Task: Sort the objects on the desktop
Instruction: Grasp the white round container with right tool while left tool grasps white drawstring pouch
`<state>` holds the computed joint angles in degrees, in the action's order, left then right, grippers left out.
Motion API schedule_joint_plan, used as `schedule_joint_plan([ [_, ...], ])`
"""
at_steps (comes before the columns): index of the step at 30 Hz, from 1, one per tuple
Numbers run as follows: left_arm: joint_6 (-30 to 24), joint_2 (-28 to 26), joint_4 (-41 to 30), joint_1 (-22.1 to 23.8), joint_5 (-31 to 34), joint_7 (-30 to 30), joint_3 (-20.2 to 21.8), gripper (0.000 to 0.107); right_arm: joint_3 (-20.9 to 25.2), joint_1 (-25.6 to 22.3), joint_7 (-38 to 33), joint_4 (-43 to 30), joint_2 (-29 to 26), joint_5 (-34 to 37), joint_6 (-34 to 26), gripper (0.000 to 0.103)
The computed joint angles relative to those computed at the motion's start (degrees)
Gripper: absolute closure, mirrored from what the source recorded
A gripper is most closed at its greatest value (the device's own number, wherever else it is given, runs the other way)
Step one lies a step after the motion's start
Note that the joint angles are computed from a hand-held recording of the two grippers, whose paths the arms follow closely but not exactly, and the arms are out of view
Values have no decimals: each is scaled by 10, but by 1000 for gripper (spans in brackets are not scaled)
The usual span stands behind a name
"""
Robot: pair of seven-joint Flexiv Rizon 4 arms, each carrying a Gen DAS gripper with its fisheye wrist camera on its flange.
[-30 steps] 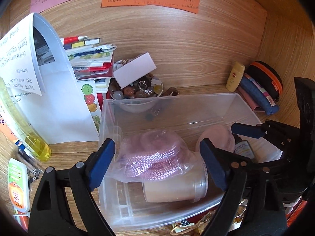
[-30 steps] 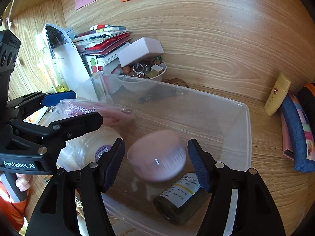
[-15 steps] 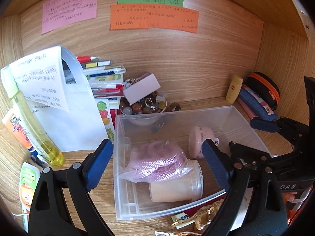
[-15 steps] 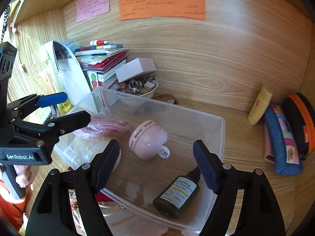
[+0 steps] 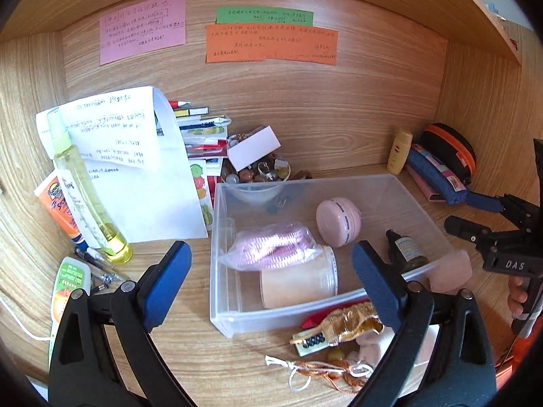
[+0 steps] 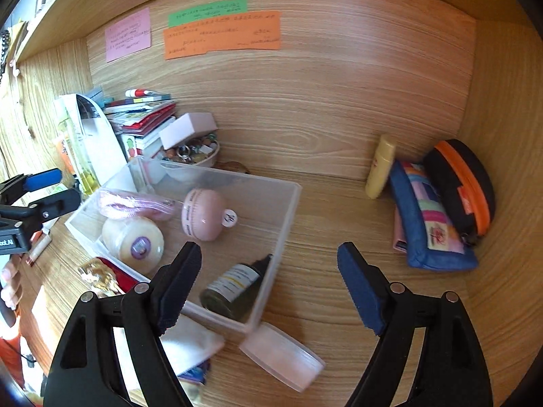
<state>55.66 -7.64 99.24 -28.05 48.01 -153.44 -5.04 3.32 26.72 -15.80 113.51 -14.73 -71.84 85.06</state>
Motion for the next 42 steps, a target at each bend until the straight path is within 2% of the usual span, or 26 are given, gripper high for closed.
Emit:
schedule_joint_plan([
  [5,7,-3,13,-5,-23,-4,-7,10,-2,-18,6,32,15,-6,10,23],
  [9,-23,-8,8,-27,-4,-31,-12,10,9,-29,-24,50,13,38,22,23],
  [10,-26,-9,7,-31,-2,-36,-13,10,-8,-24,3,53,12,12,41,22],
  [11,-24,-11,8,-33,-3,-39,-14,10,-11,-25,9,55,11,11,50,16],
  [13,-17,-14,10,-37,-10,-40,-16,10,-14,-27,6,62,9,18,71,14],
  [16,-20,-18,8,-48,-11,-44,-18,10,2,-29,-38,74,10,78,75,14],
  [17,-25,-19,6,-52,-9,-46,-19,10,-5,-23,-41,78,13,82,79,14],
  [19,-27,-23,2,-58,-8,-49,-19,10,-43,1,-15,87,20,48,99,14],
  [21,-16,-30,1,-58,-18,-42,-20,10,-60,12,2,90,22,23,106,14],
  [23,-3,-40,0,-60,-31,-32,-19,10,-33,2,-36,91,17,58,88,14],
  [27,5,-60,-7,-72,-49,-15,-13,10,-19,7,-77,94,10,92,68,15],
  [28,10,-65,-7,-73,-57,-9,-12,10,-22,10,-82,95,9,93,68,17],
  [29,14,-69,-7,-75,-64,-3,-10,10,-22,12,-84,95,8,92,66,24],
  [32,28,-81,-8,-79,-87,14,-4,10,36,-12,-182,91,-1,196,50,45],
  [33,34,-85,-7,-80,-94,19,-1,10,36,-9,-193,92,0,207,47,48],
  [38,63,-103,-4,-79,-141,52,7,10,1,26,-205,107,8,220,53,55],
  [42,105,-119,7,-66,-208,108,1,10,-16,39,-207,122,16,228,67,64],
])
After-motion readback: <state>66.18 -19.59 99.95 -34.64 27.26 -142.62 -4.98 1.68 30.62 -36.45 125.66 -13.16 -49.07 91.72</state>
